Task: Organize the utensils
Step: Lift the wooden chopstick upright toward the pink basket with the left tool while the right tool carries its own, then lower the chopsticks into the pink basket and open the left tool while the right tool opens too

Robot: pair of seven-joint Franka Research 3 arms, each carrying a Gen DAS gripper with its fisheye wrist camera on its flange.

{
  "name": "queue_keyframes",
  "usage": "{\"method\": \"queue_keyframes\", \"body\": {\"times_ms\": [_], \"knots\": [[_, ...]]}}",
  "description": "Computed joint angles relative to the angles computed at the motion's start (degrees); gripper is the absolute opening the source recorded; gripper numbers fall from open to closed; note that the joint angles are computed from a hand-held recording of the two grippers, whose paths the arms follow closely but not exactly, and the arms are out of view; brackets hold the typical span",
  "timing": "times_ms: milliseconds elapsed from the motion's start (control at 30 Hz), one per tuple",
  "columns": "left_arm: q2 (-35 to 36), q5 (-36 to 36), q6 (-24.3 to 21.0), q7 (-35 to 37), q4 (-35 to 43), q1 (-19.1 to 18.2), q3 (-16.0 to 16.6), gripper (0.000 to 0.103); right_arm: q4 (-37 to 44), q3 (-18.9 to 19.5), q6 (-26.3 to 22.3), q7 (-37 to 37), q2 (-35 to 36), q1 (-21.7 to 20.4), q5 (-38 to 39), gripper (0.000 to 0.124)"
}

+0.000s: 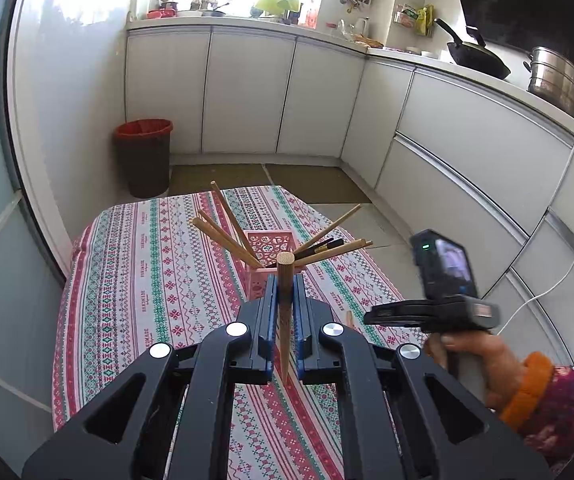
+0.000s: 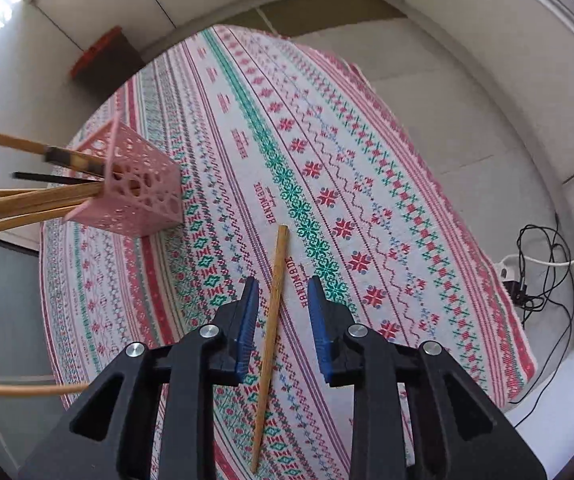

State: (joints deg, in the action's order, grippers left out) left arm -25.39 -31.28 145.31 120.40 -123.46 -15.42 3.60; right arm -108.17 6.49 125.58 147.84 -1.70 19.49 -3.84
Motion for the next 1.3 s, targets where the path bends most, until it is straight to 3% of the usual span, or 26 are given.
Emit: {"method": "queue_keyframes", "body": {"times_ms": [133,300,367,400,500,667,800,933,1167,1300], "knots": [[0.82,-0.55,-1.13,0.25,0.88,0.07,0.34,0.007,4.52,-0.63,-3.38,-0.7,5.46,0.24,-0.15,0.027],[1.37,-1.08,-1.59,0.4,1.4,0.5,-0.16,0.007,5.18,-1.38,-0.96,-2.62,7.9,0.85,2.68,0.027],[1.56,-0.71,-1.65,0.05,1.42,0.88,-0.6,0.007,4.81,-1.71,0.27,-1.0,7.92,1.42,1.17,0.021],[1.55,-0.59,-1.68,0.06,1.38,0.98,-0.68,0.007,4.63,-1.81,0.5,-0.6,7.94,1.61,0.51,0.008],[1.29,-0.51,-1.38,0.24,1.15,1.12,-0.73,0.007,2.48,-1.87,3.36,-0.87,6.84,1.41,2.42,0.008],[0.37,-1.16,-0.94,0.48,0.77,0.94,-0.26,0.007,-6.36,-0.61,11.21,2.05,-2.85,1.0,-0.95,0.008],[-0.92,-1.94,-0.15,1.3,0.49,0.02,0.18,0.007,-8.02,3.8,10.35,5.65,-10.49,0.09,-10.82,0.008],[-1.97,-2.23,0.5,1.41,0.31,-0.84,0.47,0.007,-9.16,7.15,8.92,7.46,-16.62,-1.04,-15.1,0.008],[-1.95,-0.92,0.46,0.4,2.39,-1.42,0.63,0.007,-5.9,10.79,4.89,7.74,-22.08,-5.03,-18.8,0.008],[-0.64,0.12,1.42,-0.07,5.41,-1.44,0.15,0.007,-0.47,12.53,2.89,6.84,-21.79,-8.14,-22.81,0.008]]}}
